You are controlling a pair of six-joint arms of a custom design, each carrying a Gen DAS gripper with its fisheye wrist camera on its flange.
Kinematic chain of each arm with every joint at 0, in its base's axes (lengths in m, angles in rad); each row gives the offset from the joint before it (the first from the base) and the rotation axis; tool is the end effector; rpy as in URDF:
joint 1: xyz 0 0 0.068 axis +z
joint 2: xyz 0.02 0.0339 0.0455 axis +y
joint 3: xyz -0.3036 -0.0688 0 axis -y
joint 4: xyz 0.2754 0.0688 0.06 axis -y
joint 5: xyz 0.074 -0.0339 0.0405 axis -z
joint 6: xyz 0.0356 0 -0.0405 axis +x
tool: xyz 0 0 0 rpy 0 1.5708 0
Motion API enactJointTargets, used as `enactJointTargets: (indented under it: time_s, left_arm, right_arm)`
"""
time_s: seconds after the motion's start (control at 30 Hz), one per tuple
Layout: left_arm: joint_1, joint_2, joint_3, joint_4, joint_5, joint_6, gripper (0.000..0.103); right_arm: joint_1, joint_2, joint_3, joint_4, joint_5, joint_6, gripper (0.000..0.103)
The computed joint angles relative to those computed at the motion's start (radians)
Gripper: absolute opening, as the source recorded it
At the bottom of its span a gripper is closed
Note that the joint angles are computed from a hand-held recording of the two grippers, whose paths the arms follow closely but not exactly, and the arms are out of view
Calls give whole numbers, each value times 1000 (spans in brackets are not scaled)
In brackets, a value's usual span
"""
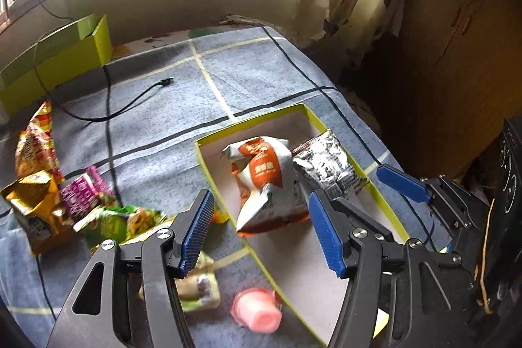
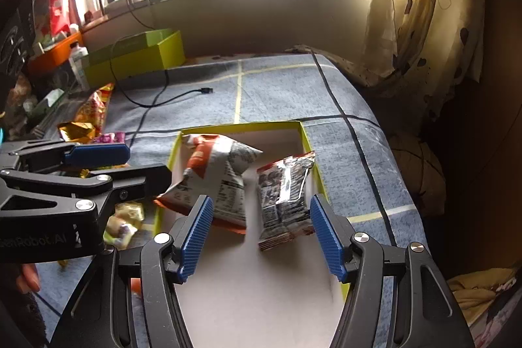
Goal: Organize snacks
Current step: 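Grasp the pink jelly cup with right gripper while left gripper reaches toward candy bar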
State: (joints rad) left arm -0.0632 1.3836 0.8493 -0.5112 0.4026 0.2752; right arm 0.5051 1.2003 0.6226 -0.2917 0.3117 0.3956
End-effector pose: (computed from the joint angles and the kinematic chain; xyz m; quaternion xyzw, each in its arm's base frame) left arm 0.2832 -0.0319 0.2308 0.2105 0.9240 -0.1651 0.2734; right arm 0.2181 0.1081 0.2140 0.0025 0.9293 0.0165 0.3690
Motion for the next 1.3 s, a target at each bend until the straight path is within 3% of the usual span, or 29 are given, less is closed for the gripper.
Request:
enactJointTargets:
  time_s: [0.7, 1.03, 1.3]
  left_arm:
    - [253, -161, -95, -103, 105, 163, 62]
    - [496, -98, -82, -127, 188, 255, 62]
    - [596, -12, -83, -118, 184, 305, 62]
  right_arm:
    - [263, -70, -24, -34, 88, 179, 62]
    - [371, 15, -43, 49, 50, 159, 62]
    - [379, 106, -28, 90, 18, 134, 49]
